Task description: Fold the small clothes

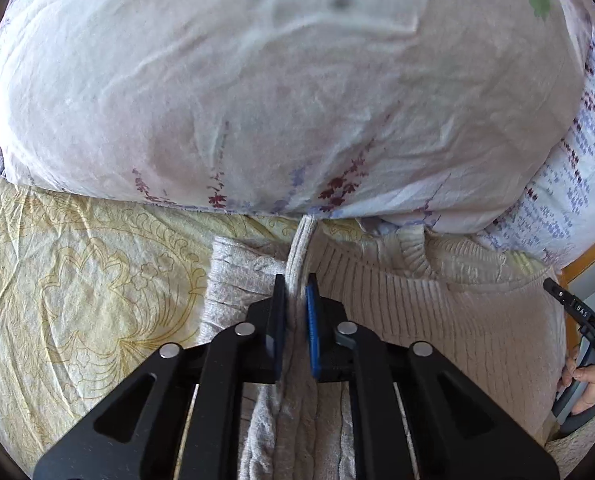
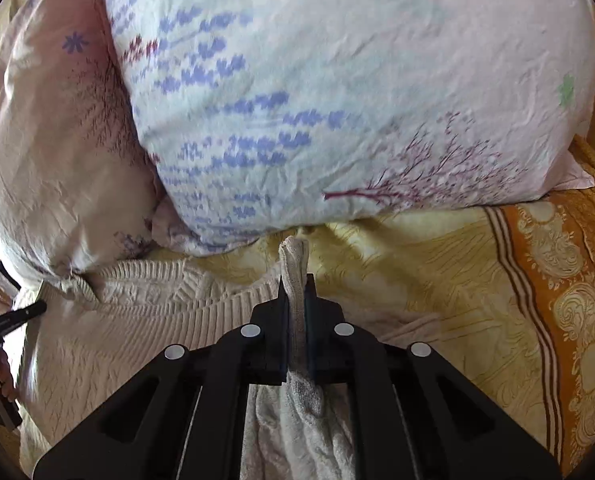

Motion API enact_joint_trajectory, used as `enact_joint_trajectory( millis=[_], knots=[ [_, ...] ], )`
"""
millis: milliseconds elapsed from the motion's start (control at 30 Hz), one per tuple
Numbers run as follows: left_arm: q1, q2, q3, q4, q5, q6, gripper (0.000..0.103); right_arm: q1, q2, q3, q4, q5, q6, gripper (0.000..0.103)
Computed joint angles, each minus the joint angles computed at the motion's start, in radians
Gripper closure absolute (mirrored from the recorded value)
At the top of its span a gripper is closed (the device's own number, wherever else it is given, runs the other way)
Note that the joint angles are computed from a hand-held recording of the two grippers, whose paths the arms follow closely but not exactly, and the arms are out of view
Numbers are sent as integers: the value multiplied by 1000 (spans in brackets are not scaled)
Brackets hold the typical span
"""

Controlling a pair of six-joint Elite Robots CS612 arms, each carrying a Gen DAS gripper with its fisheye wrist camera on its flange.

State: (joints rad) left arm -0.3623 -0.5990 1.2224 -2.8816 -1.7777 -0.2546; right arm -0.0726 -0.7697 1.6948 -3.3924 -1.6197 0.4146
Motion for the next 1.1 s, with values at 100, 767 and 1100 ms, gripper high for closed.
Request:
enact_joint_trajectory(
  millis=[100,767,1100],
  knots=[
    [13,-1,17,-107,-10,-69,97,0,-5,9,-48,-58,48,97],
    [41,-36,92,-155,-149,-124,37,38,-52,80,-51,-142,130,25],
    [75,-58,128,-43,-249,-118,38,156,-23,38,39,-193,-92,21]
  ],
)
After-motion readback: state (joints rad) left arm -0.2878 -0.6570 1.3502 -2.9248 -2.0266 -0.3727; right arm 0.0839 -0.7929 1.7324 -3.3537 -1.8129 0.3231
